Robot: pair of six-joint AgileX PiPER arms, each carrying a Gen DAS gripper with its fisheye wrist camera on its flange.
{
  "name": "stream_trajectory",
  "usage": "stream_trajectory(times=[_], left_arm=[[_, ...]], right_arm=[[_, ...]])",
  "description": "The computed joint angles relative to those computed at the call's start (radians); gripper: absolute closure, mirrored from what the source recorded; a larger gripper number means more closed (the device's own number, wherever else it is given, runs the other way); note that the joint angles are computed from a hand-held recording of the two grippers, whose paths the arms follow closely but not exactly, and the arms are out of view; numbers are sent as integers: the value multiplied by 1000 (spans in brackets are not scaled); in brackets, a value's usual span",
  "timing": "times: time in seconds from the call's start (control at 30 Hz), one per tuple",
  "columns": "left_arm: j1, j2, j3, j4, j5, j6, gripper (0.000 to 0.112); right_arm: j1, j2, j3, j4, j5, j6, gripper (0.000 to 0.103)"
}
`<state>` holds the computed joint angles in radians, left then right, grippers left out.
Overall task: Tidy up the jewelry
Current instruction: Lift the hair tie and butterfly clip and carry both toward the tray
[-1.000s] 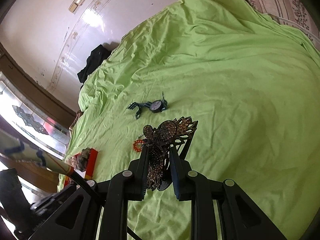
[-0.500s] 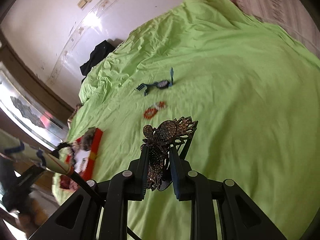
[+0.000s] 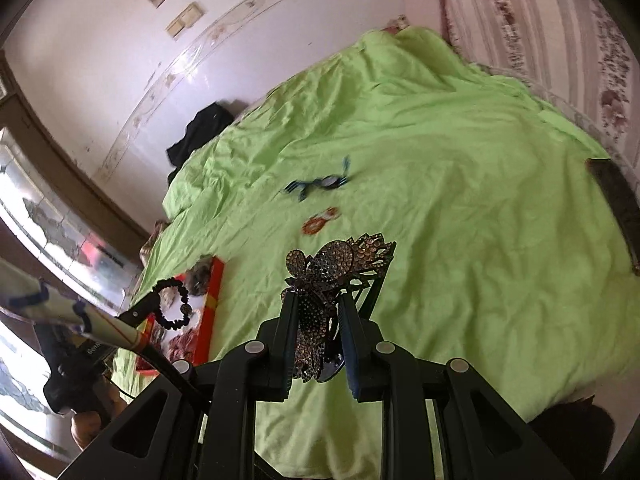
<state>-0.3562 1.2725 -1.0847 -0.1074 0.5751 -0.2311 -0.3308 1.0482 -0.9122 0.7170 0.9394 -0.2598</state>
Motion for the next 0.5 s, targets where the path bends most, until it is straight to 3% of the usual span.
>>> stream_trajectory(times=[0.2,0.3,0.5], left_arm=[[259,-82,39,-124,70,224,106],[445,-52,11,-195,130,354,106],[699,79,-56,-292,148,494,106]], right_arm=[[297,136,-58,-30,-110,130,81],[390,229,-131,17,-119,122,81],[542,462,-337,80,-107,122,81]])
